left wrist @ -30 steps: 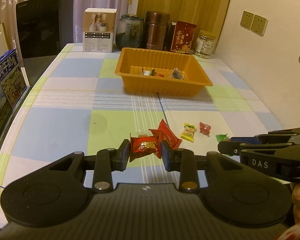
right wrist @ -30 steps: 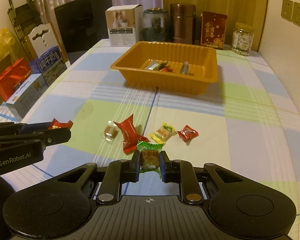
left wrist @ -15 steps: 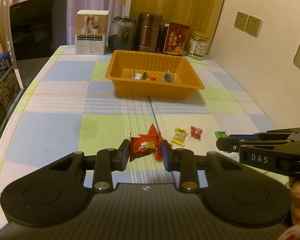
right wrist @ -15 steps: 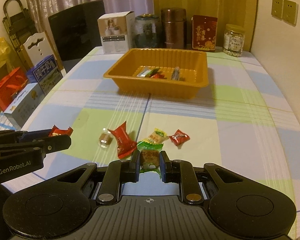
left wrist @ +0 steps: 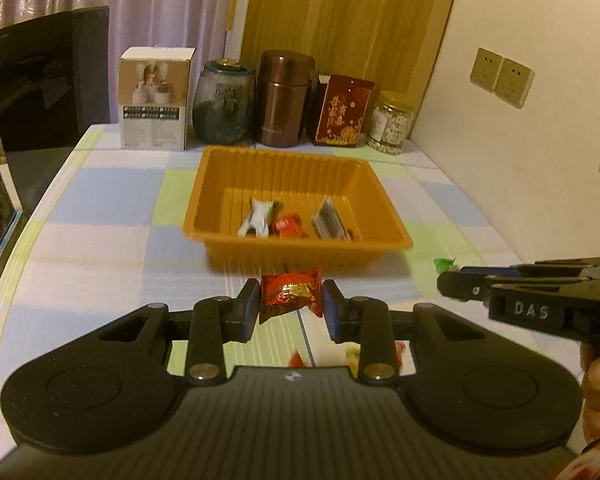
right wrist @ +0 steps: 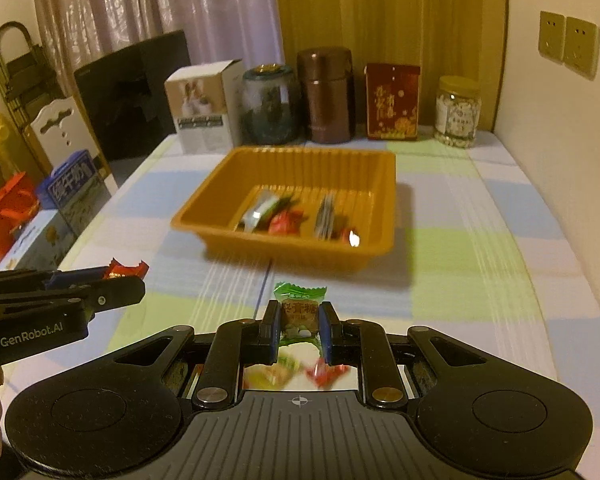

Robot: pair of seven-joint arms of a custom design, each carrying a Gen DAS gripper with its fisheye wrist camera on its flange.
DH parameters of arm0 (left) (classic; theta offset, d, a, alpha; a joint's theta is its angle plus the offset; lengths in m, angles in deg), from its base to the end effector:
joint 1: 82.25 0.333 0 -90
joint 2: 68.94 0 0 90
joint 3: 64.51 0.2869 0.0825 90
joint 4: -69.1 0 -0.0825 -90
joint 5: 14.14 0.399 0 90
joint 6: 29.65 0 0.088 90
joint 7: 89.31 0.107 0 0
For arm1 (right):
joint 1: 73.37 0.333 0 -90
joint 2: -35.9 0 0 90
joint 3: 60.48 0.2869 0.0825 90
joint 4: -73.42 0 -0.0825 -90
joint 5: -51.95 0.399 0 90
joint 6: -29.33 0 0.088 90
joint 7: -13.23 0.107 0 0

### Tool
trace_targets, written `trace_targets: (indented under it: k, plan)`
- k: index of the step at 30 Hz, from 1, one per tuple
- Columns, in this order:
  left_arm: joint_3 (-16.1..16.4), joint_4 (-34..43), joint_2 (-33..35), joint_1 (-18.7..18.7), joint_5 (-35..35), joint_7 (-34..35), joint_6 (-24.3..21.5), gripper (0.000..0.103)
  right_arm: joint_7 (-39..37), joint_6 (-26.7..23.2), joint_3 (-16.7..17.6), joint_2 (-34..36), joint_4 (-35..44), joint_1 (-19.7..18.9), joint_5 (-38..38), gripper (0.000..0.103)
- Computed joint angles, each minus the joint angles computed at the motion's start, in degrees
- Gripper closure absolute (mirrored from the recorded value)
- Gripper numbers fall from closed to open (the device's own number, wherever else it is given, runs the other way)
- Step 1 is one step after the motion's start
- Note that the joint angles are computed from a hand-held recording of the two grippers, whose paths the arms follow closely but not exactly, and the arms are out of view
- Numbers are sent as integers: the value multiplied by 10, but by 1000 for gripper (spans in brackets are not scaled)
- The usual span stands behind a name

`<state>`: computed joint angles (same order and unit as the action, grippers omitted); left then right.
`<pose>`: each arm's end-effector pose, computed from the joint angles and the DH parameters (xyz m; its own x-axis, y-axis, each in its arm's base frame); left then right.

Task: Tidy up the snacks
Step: 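Carry the red candy with the left tool while the right tool carries the green candy to the tray, then open the left tool over the tray while the right tool releases the green candy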

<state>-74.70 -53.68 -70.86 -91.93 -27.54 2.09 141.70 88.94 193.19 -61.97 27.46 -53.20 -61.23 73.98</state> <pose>0.5652 -0.1877 0.4866 -0.2352 -0.9561 0.1747 -0.6565 0.0237 -0.7539 0.5605 0.0840 0.4978 0.1754 -0.9709 -0.1628 -0.6996 -0.0065 -0.7145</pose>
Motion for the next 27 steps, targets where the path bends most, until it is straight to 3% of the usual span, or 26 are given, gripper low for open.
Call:
trace_targets:
  k: [7,19,27]
  plan:
    - [-4,130,99,22,3,28,-29,73,-13,-28,2,98,125,-22,26,83]
    - [0,333,258,30,96,-8,-93,73,19,-81,36,246,316,-75,22,83]
    - [-3,419,327,28,112,-13,-123,72,45,-96,49,289,368,-90,11,83]
